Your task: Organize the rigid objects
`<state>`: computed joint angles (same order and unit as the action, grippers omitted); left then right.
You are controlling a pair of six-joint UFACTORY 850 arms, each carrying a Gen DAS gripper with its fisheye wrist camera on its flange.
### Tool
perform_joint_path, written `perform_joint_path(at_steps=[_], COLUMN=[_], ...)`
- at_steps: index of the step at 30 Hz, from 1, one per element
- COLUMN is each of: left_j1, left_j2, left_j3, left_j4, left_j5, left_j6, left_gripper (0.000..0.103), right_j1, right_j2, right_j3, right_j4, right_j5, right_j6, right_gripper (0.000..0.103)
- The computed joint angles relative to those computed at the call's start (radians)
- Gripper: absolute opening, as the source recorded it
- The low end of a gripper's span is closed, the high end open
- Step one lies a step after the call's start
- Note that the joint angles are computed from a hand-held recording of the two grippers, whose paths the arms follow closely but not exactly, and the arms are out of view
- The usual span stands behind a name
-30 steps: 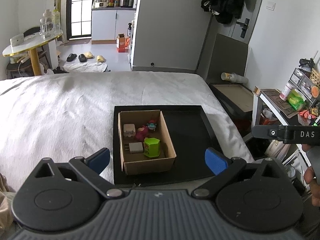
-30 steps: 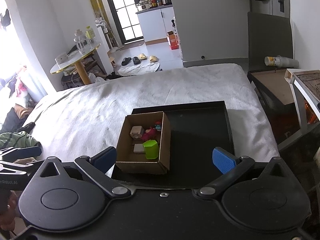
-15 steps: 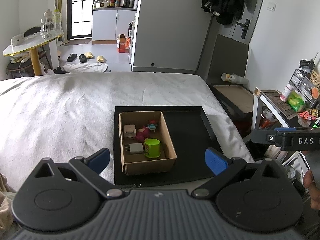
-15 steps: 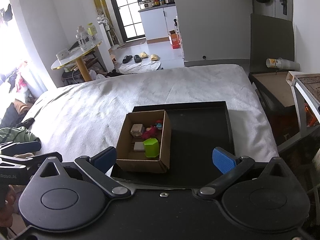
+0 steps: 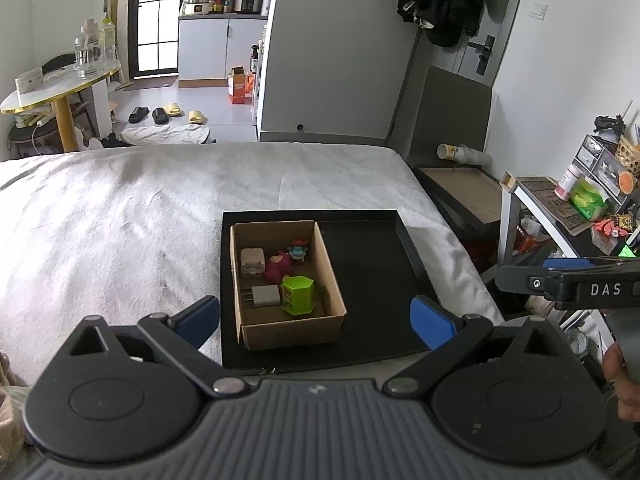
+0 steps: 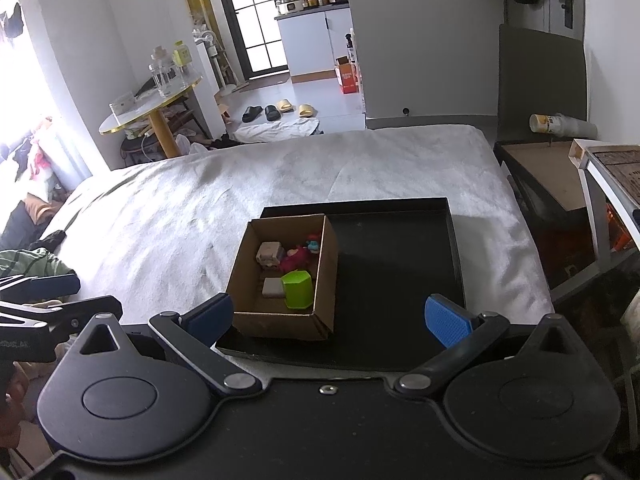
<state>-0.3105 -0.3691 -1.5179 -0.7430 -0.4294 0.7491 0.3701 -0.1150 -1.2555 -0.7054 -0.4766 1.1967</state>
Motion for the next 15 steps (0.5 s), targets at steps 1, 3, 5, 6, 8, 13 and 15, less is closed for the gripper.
perform_joint_path(at_steps=[1,3,5,6,8,13,15], left_j1=[-0.001,-0.003,-0.004,-0.005,-0.006,-0.006,-0.005], left_j2=[0.000,-0.001,-0.001,-0.001,-0.002,-0.002,-0.002], left_j3=[0.000,-0.001,-0.001,-0.001,0.000,0.000,0.001], left_j4=[0.002,0.007,0.010,0.016,0.023,0.027,0.028], left_j5=[0.000,0.002,0.001,0.002,0.003,0.004,0.003], left_j6=[-0.001,-0.007,-0.011,-0.016,-0.024,-0.028,-0.030], left_gripper=[0.101,0.101,0.101,0.101,0.101,0.101,0.101], right_j1=[0.000,0.000,0.000,0.000,0.000,-0.001,-0.001], right_j2=[0.002,0.003,0.003,0.005,0.006,0.007,0.007], right_j3=[0.002,0.004,0.003,0.005,0.007,0.007,0.007], right_j4=[0.000,-0.004,-0.001,-0.003,-0.004,0.005,0.005], right_j5=[0.000,0.002,-0.002,-0.002,-0.002,-0.005,-0.006], right_j6=[0.002,0.007,0.006,0.009,0.011,0.002,0.004], right_gripper=[0.103,0.103,0.103,0.103,0.103,0.103,0.103])
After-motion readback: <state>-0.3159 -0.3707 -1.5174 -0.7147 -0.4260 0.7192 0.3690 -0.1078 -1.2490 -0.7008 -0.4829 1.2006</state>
